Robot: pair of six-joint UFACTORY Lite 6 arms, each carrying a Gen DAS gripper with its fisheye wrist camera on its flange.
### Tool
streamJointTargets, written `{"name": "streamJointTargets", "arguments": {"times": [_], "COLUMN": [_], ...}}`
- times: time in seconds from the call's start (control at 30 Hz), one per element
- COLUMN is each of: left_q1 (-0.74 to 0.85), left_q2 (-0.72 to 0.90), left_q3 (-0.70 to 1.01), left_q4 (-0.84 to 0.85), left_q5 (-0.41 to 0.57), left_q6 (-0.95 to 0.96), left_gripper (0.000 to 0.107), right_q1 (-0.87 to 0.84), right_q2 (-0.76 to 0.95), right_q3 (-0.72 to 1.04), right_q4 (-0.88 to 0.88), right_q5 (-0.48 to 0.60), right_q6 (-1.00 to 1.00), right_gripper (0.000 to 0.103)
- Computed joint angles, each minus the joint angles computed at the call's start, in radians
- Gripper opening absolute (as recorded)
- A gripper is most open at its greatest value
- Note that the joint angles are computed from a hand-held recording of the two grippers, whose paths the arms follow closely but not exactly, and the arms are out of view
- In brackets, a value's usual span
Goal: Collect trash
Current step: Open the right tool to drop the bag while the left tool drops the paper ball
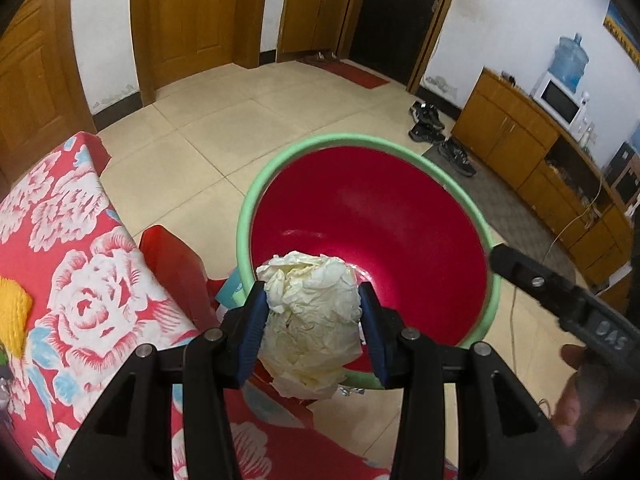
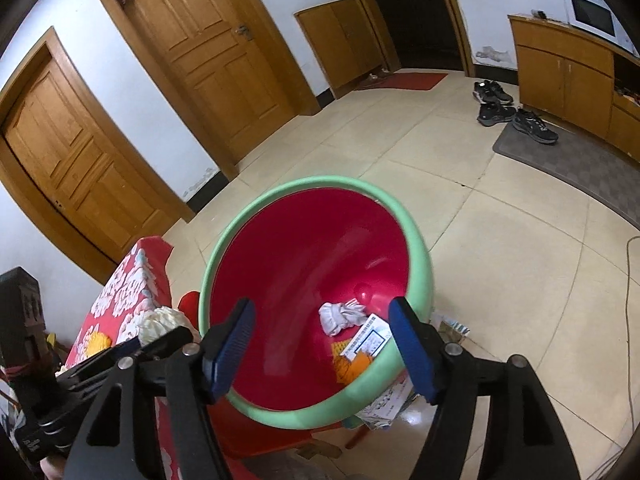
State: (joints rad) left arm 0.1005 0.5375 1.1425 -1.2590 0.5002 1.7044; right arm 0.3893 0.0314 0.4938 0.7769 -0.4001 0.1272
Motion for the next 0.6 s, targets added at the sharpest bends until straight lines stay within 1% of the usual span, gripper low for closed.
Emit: {"name": "streamJointTargets", "arguments": {"times": [0.07,0.1,0.17,0.2,0.23,0.27,0.33,0.47,0.6], "left_q1": [-0.021,-0.026,-0.036,-0.040,-0.044,-0.045,-0.045,-0.024,0.002], "left_q2": [0.009,0.013,0.015,0.015,0.016,0.013,0.009,0.000,-0.032], "left_q3": [0.004,0.006,0.005,0.003,0.003,-0.002,-0.005,-0.001,-0.021], "left_q4": [-0.004,-0.006,-0.018,-0.025,-0.031,-0.044,-0.045,0.007,0.035], "left_q5": [-0.029,-0.038,-0.052,-0.060,-0.066,-0.070,-0.066,-0.033,0.009], "left_q6": [0.000,0.000,0.006,0.011,0.015,0.028,0.027,-0.015,-0.038], "left_gripper": [0.044,0.047,0.055,0.063,0.069,0.069,0.069,0.069,0.069], "right_q1": [-0.001,0.000,0.000,-0.002,-0.003,-0.001,0.002,0.009,0.035], "right_q2": [-0.011,-0.018,-0.023,-0.026,-0.025,-0.024,-0.023,-0.037,-0.070], "right_q3": [-0.009,-0.013,-0.017,-0.020,-0.021,-0.020,-0.018,-0.025,-0.034], "right_q4": [0.032,0.055,0.072,0.073,0.073,0.076,0.080,0.100,0.191], "right_q5": [-0.003,-0.006,-0.008,-0.009,-0.009,-0.010,-0.011,-0.014,-0.022], "right_q6": [-0.026,-0.045,-0.059,-0.059,-0.059,-0.060,-0.062,-0.080,-0.158], "right_gripper": [0.072,0.072,0.072,0.073,0.074,0.076,0.076,0.076,0.076]}}
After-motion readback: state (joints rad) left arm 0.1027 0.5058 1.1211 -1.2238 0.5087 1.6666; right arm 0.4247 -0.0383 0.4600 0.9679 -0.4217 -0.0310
